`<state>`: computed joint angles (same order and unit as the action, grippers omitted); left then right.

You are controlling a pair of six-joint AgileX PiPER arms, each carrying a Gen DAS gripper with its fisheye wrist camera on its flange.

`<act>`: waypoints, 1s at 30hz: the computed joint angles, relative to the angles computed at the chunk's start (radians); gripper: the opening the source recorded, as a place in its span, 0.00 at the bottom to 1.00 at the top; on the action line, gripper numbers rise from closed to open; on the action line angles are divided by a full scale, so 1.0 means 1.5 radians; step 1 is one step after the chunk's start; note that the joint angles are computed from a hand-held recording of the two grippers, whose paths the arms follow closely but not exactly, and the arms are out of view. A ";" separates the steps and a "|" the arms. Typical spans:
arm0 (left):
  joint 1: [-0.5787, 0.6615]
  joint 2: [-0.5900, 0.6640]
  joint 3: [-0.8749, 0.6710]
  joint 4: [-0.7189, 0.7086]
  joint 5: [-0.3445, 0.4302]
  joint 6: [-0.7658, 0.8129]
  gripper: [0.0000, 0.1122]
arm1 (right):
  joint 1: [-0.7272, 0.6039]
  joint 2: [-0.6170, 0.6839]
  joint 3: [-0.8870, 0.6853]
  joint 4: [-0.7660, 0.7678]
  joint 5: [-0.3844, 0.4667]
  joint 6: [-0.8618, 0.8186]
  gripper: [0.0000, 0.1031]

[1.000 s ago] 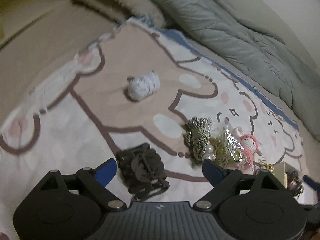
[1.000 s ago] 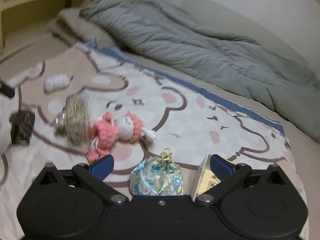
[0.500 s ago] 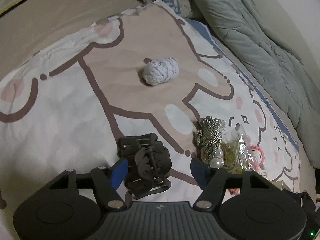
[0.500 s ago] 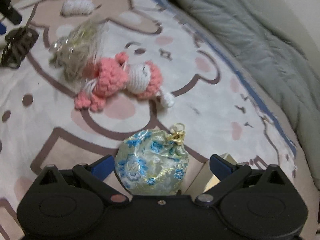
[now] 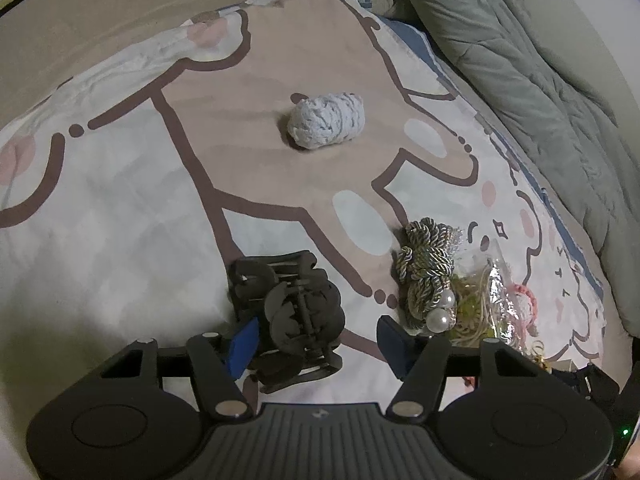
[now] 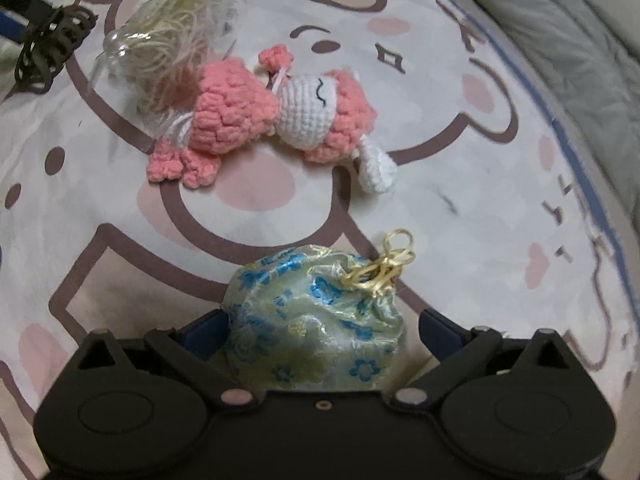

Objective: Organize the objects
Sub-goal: 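Grasp the black claw clip with the left tool while the right tool grasps the blue pouch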

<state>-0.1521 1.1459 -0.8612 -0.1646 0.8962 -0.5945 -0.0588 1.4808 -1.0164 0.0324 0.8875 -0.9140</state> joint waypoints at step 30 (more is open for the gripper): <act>-0.099 -0.078 -0.029 0.119 0.022 -0.048 0.39 | -0.089 -0.204 0.092 0.210 0.019 0.123 0.82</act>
<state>-0.3013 1.0282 -0.9041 0.0141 0.9297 -0.6663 -0.1915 1.1752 -0.8790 0.3467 0.9166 -0.7297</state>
